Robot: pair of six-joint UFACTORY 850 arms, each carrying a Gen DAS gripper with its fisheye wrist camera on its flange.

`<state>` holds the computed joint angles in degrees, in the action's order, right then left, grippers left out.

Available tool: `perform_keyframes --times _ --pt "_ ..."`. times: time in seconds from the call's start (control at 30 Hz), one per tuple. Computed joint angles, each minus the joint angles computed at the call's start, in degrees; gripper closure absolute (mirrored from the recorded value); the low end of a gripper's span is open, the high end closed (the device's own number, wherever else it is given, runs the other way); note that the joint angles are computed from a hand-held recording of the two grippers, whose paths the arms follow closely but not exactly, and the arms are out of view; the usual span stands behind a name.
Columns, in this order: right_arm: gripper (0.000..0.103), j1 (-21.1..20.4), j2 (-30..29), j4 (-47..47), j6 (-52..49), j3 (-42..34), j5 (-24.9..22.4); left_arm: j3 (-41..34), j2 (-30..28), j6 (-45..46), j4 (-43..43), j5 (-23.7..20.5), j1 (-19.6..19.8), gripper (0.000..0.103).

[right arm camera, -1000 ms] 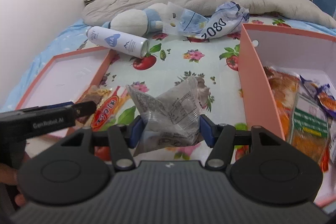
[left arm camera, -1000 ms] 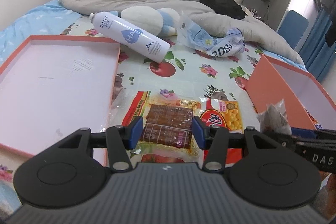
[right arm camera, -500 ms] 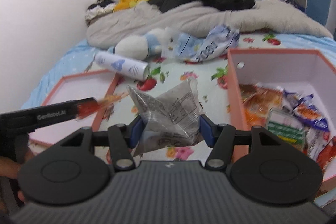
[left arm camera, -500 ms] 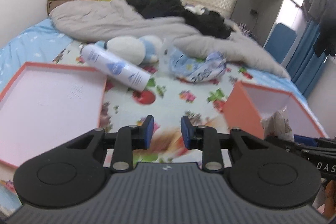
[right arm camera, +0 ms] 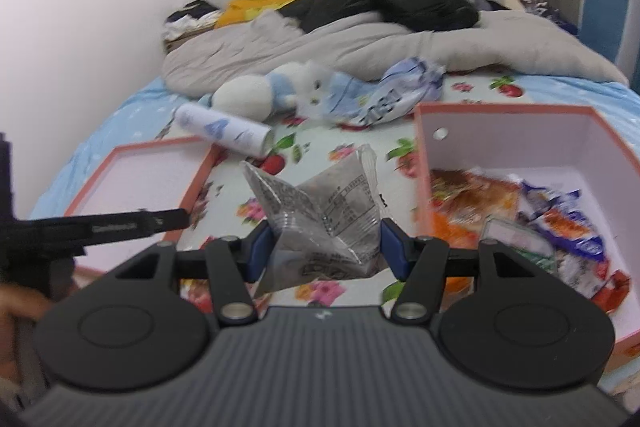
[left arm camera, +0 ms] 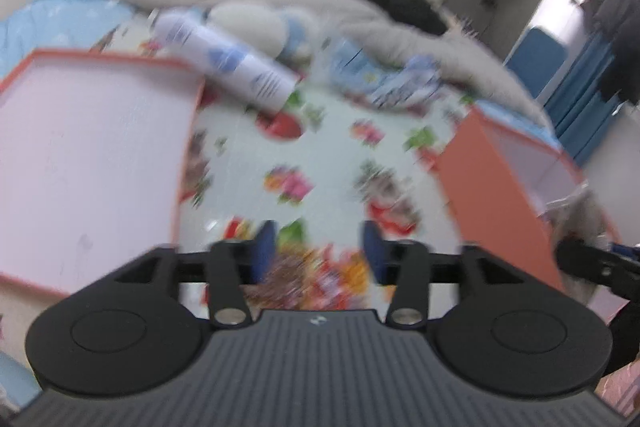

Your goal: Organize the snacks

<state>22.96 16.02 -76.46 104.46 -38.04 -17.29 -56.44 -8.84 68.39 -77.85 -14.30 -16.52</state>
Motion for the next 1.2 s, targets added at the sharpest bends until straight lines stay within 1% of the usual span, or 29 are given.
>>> perform_keyframes --times 0.07,0.1,0.13,0.23,0.3,0.37,0.43,0.47,0.5,0.57,0.63,0.7,0.73,0.8,0.87,0.93,1.0,1.07,1.13,1.2 --pt "0.043 1.4 -1.2 -2.7 3.4 0.2 -0.4 0.4 -1.0 -4.3 5.1 1.1 0.7 0.036" --pt "0.043 2.0 -1.8 -4.6 5.9 0.5 -0.4 0.8 -1.2 -5.1 5.8 0.8 1.4 0.036" --pt "0.043 2.2 -2.3 -5.8 7.7 0.8 -0.1 1.1 -1.6 -3.8 4.1 -0.6 2.4 0.036" --pt "0.043 2.2 -4.9 -5.5 9.5 0.7 1.3 1.4 -3.2 -6.2 1.3 -5.8 5.7 0.036" --pt "0.043 1.8 -7.1 -9.9 14.1 0.5 3.2 1.7 -4.5 -8.3 -1.3 -9.2 8.0 0.036" --pt "0.043 1.7 -10.2 -12.6 16.1 -0.9 4.1 2.1 -5.7 -7.5 -6.3 -13.4 10.2 0.036" --pt "0.043 1.5 -13.1 -18.2 19.9 -2.5 5.1 2.1 -6.7 -10.6 -7.0 -15.1 11.3 0.036" --pt "0.043 1.5 -14.8 -21.8 22.3 -3.6 5.4 2.4 -6.9 -11.0 -7.9 -15.7 11.7 0.036" --pt "0.043 1.8 -16.7 -23.6 22.4 -4.8 5.2 2.7 -7.0 -10.5 -9.2 -16.0 12.0 0.036" --pt "0.043 2.1 -20.3 -22.4 18.0 -7.4 4.8 3.6 -6.9 -9.0 -13.0 -16.6 12.3 0.036" --pt "0.043 2.2 -23.1 -20.7 13.6 -9.2 4.7 4.0 -7.0 -9.6 -14.9 -17.6 12.8 0.036" --pt "0.043 2.5 -25.4 -14.7 5.3 -10.5 3.8 4.1 -7.4 -10.6 -17.0 -18.6 13.0 0.036" --pt "0.043 2.6 -26.3 -13.8 3.3 -10.9 3.0 4.2 -7.5 -10.9 -17.8 -19.2 13.1 0.036" --pt "0.043 3.3 -26.8 -17.4 4.2 -10.5 1.0 4.3 -8.1 -11.6 -19.6 -20.7 13.3 0.036" --pt "0.043 3.3 -26.7 -17.9 4.5 -10.2 1.0 3.9 -9.0 -13.0 -20.0 -22.3 13.3 0.036" --pt "0.043 3.2 -26.3 -19.1 6.0 -9.6 1.3 3.2 -9.8 -15.0 -19.8 -22.9 12.6 0.036" --pt "0.043 2.6 -25.5 -24.9 12.9 -8.3 2.2 2.4 -9.9 -18.3 -17.8 -22.4 11.6 0.036" --pt "0.043 2.0 -24.6 -30.6 19.5 -7.1 3.0 2.1 -10.1 -19.7 -16.9 -21.9 10.4 0.036" --pt "0.043 1.4 -24.1 -31.9 22.0 -6.6 3.9 2.0 -10.2 -20.7 -17.2 -21.4 9.4 0.037" --pt "0.044 0.7 -23.6 -36.3 27.5 -6.1 5.0 2.2 -10.2 -21.4 -18.8 -20.4 8.5 0.037"
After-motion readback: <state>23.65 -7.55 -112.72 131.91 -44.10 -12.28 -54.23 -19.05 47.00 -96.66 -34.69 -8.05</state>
